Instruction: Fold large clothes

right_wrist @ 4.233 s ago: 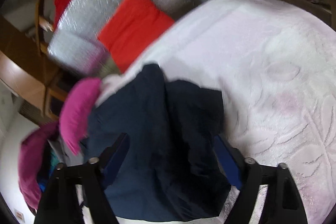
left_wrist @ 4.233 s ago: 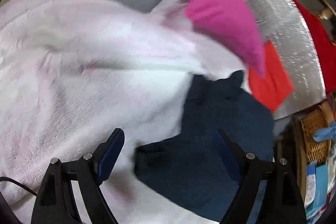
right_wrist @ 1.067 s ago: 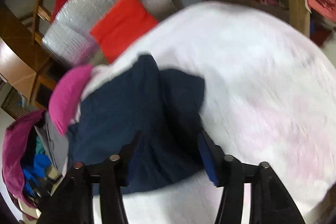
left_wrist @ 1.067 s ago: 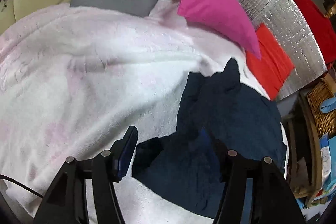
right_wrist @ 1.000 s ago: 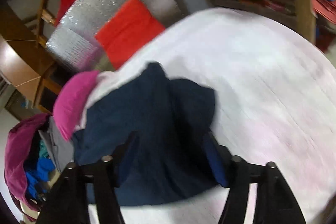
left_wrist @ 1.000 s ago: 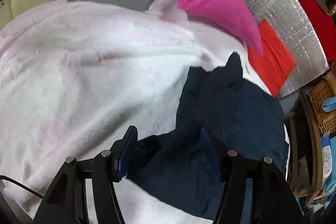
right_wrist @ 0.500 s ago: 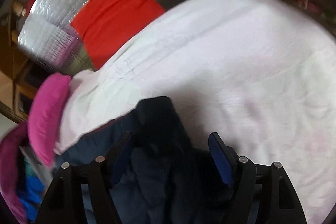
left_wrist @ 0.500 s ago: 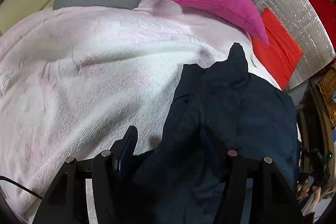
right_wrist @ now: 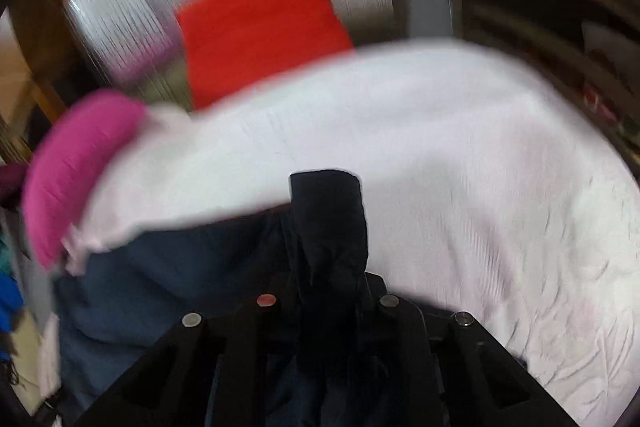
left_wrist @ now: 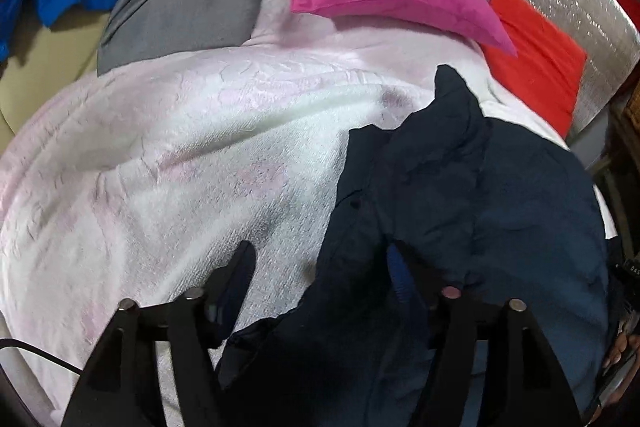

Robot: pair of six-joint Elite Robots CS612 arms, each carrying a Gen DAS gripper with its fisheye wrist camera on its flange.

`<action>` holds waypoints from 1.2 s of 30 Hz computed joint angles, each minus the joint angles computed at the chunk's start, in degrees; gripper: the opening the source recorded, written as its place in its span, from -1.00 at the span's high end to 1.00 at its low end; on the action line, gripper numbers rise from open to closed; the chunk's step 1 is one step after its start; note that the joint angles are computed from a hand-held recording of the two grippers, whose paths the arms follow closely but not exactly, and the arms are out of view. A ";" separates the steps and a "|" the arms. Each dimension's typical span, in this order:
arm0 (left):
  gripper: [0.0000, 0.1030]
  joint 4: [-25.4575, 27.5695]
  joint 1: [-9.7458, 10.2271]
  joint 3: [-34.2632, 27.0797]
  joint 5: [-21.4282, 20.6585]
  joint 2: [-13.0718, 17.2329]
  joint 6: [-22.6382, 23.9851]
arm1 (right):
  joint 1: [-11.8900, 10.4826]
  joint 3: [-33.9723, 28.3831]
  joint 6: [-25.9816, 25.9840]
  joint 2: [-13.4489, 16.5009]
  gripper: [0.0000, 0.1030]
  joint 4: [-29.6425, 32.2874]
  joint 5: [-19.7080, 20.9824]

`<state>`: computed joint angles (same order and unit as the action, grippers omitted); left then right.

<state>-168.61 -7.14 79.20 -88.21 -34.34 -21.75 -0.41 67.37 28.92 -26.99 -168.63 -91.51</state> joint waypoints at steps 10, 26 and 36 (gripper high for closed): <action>-0.46 -11.60 -1.82 5.58 11.70 -2.98 7.02 | -0.44 16.87 7.78 -8.47 -0.44 -18.51 0.99; -0.64 -15.28 -2.89 11.11 6.62 -5.87 13.49 | 5.69 31.69 3.81 -18.00 -0.10 -18.93 -4.73; -0.64 -13.77 -4.19 10.93 8.97 -5.24 19.33 | 6.95 26.76 0.54 -13.95 -0.10 -17.27 -3.64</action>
